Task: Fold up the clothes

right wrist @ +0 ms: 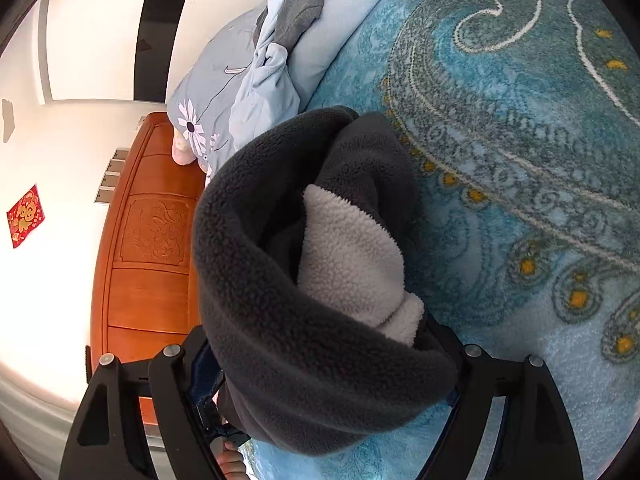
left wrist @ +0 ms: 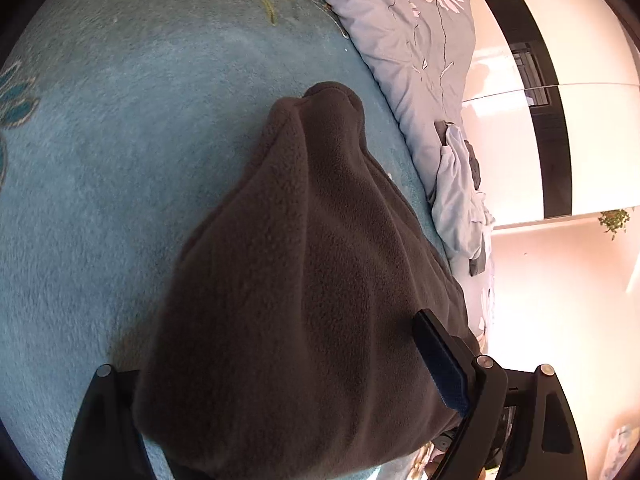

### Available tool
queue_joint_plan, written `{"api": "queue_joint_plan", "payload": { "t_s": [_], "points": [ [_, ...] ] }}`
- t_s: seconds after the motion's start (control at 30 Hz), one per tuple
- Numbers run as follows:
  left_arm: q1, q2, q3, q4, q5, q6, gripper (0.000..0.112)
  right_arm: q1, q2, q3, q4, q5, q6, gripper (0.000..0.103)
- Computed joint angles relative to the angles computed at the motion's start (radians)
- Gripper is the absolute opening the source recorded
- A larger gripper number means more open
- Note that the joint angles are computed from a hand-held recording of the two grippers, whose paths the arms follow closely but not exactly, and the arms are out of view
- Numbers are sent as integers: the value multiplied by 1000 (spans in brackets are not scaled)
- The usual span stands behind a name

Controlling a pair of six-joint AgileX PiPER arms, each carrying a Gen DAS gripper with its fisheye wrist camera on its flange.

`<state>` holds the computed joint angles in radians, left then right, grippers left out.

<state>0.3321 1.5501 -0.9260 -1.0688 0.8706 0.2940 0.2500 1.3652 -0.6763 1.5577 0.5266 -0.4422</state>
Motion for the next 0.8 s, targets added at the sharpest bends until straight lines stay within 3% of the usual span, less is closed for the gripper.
{"api": "queue_joint_plan", "payload": {
  "t_s": [0.1,0.2,0.3,0.37,0.57,0.8],
  "points": [
    [-22,29,-44,42,-19,-64,89,7,48,-52,5,-11,-13,85],
    [-66,13,-62,156,-56,-192,80,35,83,-97,-31,-23,44,84],
    [-114,-14,-101,300,-65,-333,59,45,76,-122,-126,-23,165,81],
    [-139,-37,-139,383,-48,-415,34,36,68,-141,-212,-1,250,72],
    [-194,-114,-265,554,25,-579,28,-6,42,-282,-438,143,402,59],
    [-262,-178,-507,670,165,-695,27,-85,-14,-467,-442,346,389,57]
  ]
}}
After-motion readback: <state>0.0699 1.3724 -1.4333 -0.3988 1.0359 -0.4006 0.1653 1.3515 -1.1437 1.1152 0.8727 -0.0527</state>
